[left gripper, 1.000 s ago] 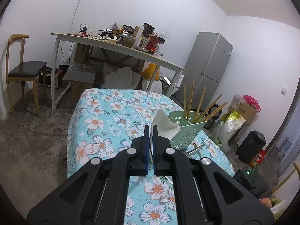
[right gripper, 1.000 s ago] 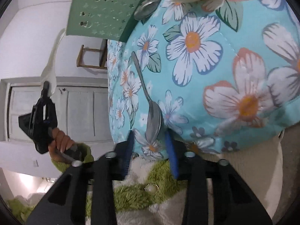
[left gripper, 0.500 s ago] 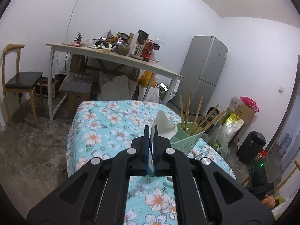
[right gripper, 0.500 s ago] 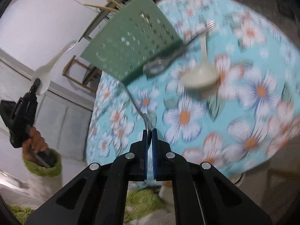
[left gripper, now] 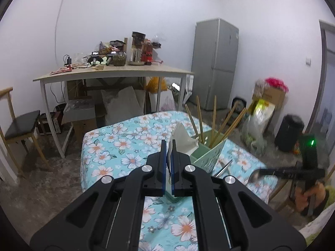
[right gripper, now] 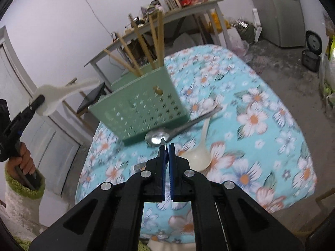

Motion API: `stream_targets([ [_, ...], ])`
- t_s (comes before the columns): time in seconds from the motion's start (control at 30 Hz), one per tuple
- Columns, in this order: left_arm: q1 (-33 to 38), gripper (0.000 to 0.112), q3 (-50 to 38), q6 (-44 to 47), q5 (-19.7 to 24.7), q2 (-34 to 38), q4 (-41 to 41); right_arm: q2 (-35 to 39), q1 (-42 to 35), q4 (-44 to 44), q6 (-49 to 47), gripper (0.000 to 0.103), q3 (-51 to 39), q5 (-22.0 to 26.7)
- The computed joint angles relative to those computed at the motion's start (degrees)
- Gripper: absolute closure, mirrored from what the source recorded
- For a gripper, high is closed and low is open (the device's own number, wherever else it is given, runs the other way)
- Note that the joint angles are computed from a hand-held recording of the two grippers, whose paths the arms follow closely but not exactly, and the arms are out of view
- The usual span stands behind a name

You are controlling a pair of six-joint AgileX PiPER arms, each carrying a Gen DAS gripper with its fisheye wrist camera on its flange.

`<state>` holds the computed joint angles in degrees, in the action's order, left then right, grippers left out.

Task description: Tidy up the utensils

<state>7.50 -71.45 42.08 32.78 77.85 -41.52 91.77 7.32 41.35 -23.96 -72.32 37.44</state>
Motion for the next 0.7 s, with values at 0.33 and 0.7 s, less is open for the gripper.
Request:
stream_targets([
  [0.33, -6.7, 0.11, -13.3, -17.7, 7.6, 8.2, 26.2, 0.6, -1.5, 3.5, -5.6, 0.1, -1.9, -0.9],
  [0.7, -10.0, 0.109, -31.6, -22.3, 20.1, 23.1, 32.4, -2.4, -4.3, 7.8, -12.1, 0.1, -4.0, -3.0],
])
